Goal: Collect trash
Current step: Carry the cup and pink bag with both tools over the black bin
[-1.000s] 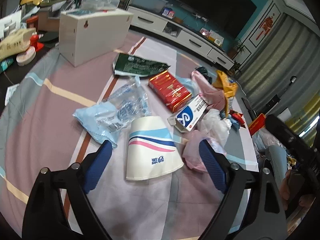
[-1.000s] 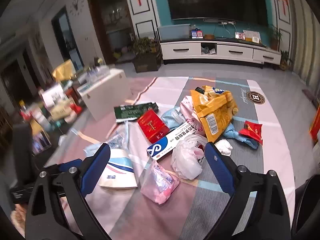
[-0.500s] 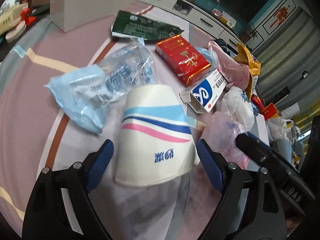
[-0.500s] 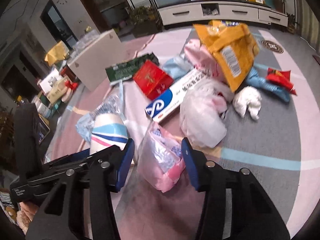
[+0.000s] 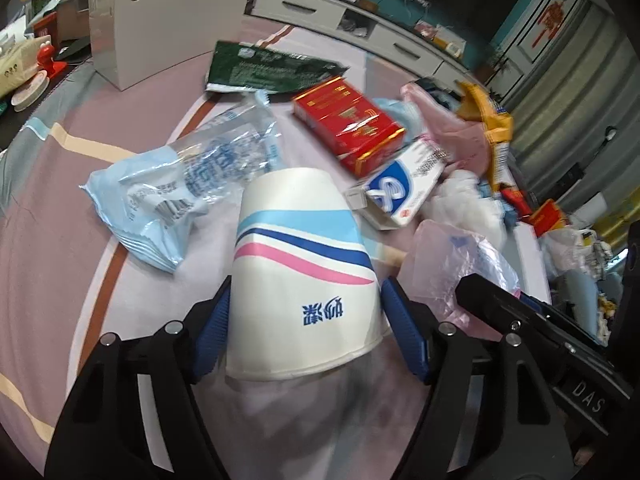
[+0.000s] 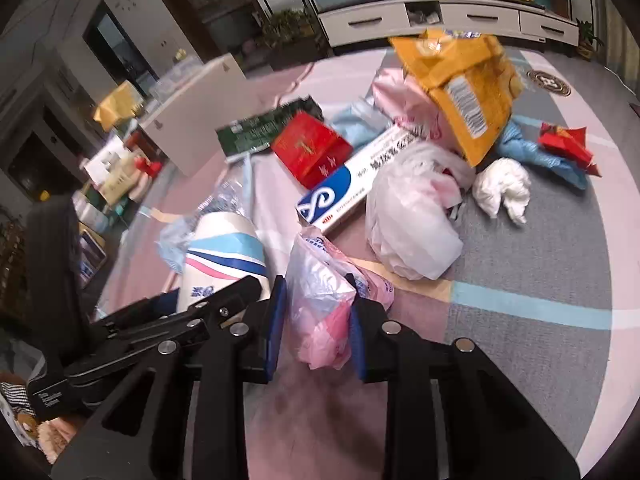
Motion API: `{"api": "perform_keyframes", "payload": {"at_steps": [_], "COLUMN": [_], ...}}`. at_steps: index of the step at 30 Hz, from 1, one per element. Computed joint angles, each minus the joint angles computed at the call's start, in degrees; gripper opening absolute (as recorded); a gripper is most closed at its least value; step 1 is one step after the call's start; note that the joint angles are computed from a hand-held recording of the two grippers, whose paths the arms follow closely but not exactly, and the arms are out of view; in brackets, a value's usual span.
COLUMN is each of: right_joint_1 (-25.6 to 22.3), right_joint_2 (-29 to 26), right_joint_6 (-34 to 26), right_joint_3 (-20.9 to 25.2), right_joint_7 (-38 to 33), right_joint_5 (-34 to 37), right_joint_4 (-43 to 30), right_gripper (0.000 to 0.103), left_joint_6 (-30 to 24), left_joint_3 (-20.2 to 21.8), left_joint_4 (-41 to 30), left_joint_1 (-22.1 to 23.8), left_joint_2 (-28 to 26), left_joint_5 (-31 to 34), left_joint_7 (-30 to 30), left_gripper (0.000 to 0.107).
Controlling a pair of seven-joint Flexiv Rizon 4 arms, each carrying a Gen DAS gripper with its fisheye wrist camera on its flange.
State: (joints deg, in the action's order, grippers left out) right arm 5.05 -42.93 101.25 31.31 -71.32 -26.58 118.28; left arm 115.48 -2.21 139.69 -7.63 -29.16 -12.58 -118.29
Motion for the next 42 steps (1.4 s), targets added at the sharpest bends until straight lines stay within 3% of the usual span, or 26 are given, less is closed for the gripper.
{"api": "perform_keyframes", "payload": {"at_steps": [4,9,12,15,21,23,27,30,35,42], "right_joint_1": [-1.26,7.3,12.99,16.53,20.01,19.15,15.27,13.85,9.14,5.62], "right_joint_2": [3.39,12.1,15.97,18.49,20.86,20.91,20.22,19.14,16.45,13.04], "right_joint_6": [5.74,17.73,23.07,26.87,31.31,32.09,32.07,29.58,23.91,15.01], "right_joint_3": [-0.73,-12.98,-20.27,-25.26,-30.74,-31.2,-31.52,-33.09,-33.86,-36.34], "right_joint_7": [0.39,0.28,-1.51,-4.12,-9.75,-10.22,-7.92,-6.2,0.54,8.91], "right_joint_5": [0.1,7.43,15.14,23.63,39.31,42.12,44.57,47.11,45.71,41.63], "right_joint_4": [3.59,9.97,12.74,14.58,15.98,16.08,15.91,14.92,13.27,11.35], "right_gripper": [0.029,0.029,0.029,0.029,0.029,0.029,0.029,0.03,0.03,0.031], "left_joint_6": [4.6,7.61,7.53,7.41,4.7,2.33,-3.21,-7.27,-15.35,-27.84], "left_joint_3": [2.47,4.19,5.34,3.63,2.72,1.9,0.8,-2.57,-6.51,-7.66], "left_joint_4": [1.68,1.51,-1.24,-4.29,-14.56,-18.67,-26.73,-31.71,-40.43,-52.65], "left_joint_1": [-4.85,-12.83,-20.45,-22.26,-28.93,-29.63,-29.99,-27.01,-24.22,-24.25], "left_joint_2": [2.65,4.93,4.88,4.36,0.28,-1.59,-5.67,-8.44,-13.7,-21.38], "left_joint_5": [-1.97,-9.39,-18.3,-20.2,-25.89,-25.49,-22.1,-16.84,-11.04,-6.62], "left_joint_7": [1.36,5.94,13.2,17.51,28.34,30.93,33.08,32.27,32.29,31.07], "left_gripper": [0.072,0.073,0.073,0.073,0.073,0.073,0.073,0.074,0.074,0.07]}}
